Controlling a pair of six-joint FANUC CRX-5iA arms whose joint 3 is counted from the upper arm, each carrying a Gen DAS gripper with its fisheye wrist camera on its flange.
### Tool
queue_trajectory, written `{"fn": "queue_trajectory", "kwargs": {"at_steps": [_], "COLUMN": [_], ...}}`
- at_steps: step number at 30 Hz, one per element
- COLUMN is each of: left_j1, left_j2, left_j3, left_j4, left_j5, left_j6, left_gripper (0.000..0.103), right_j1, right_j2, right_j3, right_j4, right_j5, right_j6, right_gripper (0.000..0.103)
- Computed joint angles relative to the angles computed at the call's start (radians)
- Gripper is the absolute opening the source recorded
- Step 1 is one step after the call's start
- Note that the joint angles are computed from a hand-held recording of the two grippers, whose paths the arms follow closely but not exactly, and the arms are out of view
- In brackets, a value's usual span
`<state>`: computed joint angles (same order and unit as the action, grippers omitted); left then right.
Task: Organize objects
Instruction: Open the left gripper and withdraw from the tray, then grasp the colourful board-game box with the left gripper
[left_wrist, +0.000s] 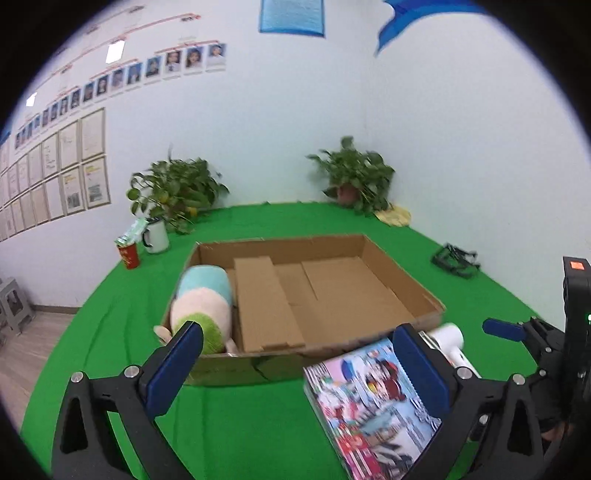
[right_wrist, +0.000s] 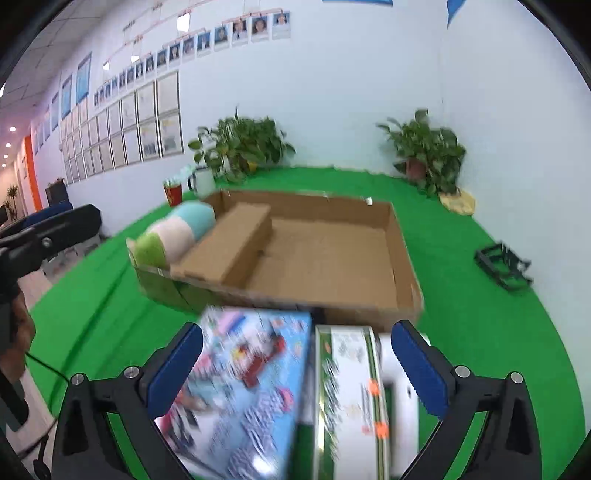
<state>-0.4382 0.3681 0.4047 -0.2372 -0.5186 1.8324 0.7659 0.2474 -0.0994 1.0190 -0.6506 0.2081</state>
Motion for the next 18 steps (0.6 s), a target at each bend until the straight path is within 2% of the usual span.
{"fn": "queue_trajectory", "kwargs": {"at_steps": [2, 3, 6, 8, 10, 12, 14, 18], "left_j1": [0.008, 0.022, 0.051, 0.076, 0.092, 0.099, 0.099, 0.099], "left_j2": [0.01, 0.019, 0.038, 0.06, 0.078, 0.097, 0.118, 0.161], "left_j3": [-0.016, -0.033, -0.077, -0.11, -0.147, -0.17, -0.166, -0.136], "left_j4": [0.085, 0.185, 0.385, 0.533, 0.667, 0.765, 0.79, 0.835], "left_j5": [-0.013, -0.019, -0.05, -0.072, -0.093, -0.109, -0.133, -0.193], "left_j6": [-0.095, -0.181, -0.302, -0.358, -0.403, -0.453, -0.47, -0.513], "left_gripper": [0.102, 0.102, 0.102, 0.102, 0.102, 0.102, 0.102, 0.099], "right_j1": [-0.012, -0.022, -0.035, -0.024, -0.01, 0.008, 0.01, 0.034], "right_j2": [-0.05, -0.07, -0.151, -0.179, -0.188, -0.172, -0.155, -0.096], "right_j3": [-0.081, -0.114, -0.235, -0.281, -0.3, -0.282, -0.276, -0.195], "right_j4": [-0.008, -0.016, -0.073, -0.1, -0.127, -0.179, -0.178, -0.328], "right_j5": [0.056, 0.103, 0.28, 0.321, 0.324, 0.285, 0.283, 0.248], "right_j6": [-0.037, -0.038, 0.052, 0.122, 0.172, 0.234, 0.242, 0.424], "right_gripper": [0.103, 0.103, 0.103, 0.103, 0.103, 0.103, 0.103, 0.103]}}
